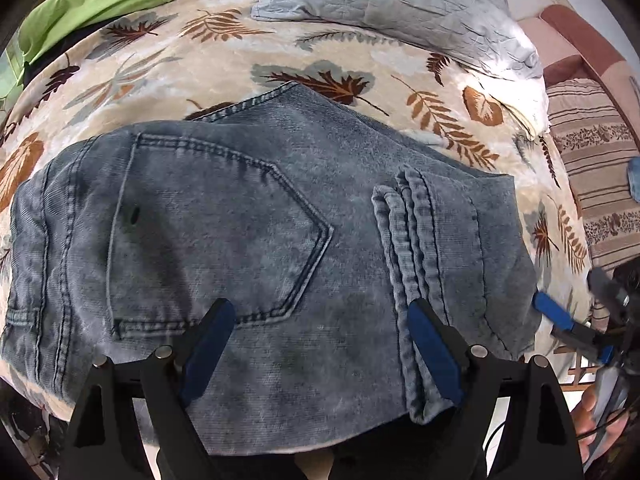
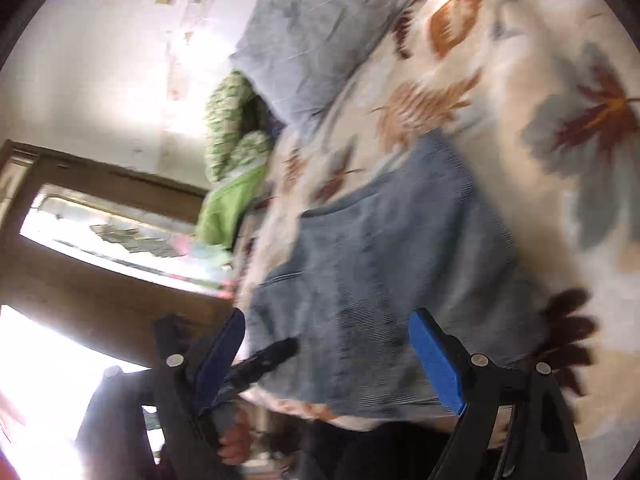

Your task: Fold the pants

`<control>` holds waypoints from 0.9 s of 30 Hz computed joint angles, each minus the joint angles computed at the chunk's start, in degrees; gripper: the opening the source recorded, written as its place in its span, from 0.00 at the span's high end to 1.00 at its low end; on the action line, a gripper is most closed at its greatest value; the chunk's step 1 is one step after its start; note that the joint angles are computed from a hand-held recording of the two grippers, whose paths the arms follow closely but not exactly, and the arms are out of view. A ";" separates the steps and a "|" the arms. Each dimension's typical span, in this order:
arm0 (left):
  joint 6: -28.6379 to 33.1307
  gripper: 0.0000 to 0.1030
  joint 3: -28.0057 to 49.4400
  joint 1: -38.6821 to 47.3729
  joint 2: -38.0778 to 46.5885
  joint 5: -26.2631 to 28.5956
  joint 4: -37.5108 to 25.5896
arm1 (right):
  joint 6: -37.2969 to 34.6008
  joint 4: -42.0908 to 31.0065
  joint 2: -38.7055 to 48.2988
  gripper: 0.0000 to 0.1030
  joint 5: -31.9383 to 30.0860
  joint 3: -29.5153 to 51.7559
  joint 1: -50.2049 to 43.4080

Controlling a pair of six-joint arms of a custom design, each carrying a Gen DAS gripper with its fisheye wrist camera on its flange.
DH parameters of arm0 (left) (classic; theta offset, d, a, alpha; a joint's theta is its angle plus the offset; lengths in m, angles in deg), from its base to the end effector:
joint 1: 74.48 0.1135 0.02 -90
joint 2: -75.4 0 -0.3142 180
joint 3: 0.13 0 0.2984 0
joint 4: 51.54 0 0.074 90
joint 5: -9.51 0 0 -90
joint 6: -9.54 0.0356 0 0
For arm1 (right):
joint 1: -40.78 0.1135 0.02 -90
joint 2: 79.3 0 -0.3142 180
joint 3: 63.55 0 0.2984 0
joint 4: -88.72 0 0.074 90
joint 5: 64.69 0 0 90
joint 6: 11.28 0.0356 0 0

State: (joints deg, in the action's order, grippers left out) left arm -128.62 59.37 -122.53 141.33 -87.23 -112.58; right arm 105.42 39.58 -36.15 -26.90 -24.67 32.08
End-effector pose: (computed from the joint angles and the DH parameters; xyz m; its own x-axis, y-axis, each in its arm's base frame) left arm 0.1570 -0.1685 0.2660 -0.9397 -0.0613 -0.3364 0.0126 0.9769 -0.2132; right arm 0.1480 0.0058 0.2292 -0.8766 0.4127 -0.2474 0.0234 0.5502 0.8347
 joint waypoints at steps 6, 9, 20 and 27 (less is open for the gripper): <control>5.30 0.43 4.66 2.22 8.74 2.88 4.30 | -15.29 -4.85 6.78 0.48 -4.50 -5.06 -11.18; 5.81 0.43 6.39 2.64 12.44 3.05 6.61 | -30.79 -12.21 13.41 0.64 -8.61 -4.56 -18.72; 10.02 0.62 9.64 5.36 18.66 8.36 11.08 | -28.06 -6.76 1.82 0.64 -9.30 -8.15 -13.86; 11.12 0.76 10.13 6.76 17.22 11.82 11.80 | -34.53 -11.15 2.20 0.64 -11.21 -8.16 -17.08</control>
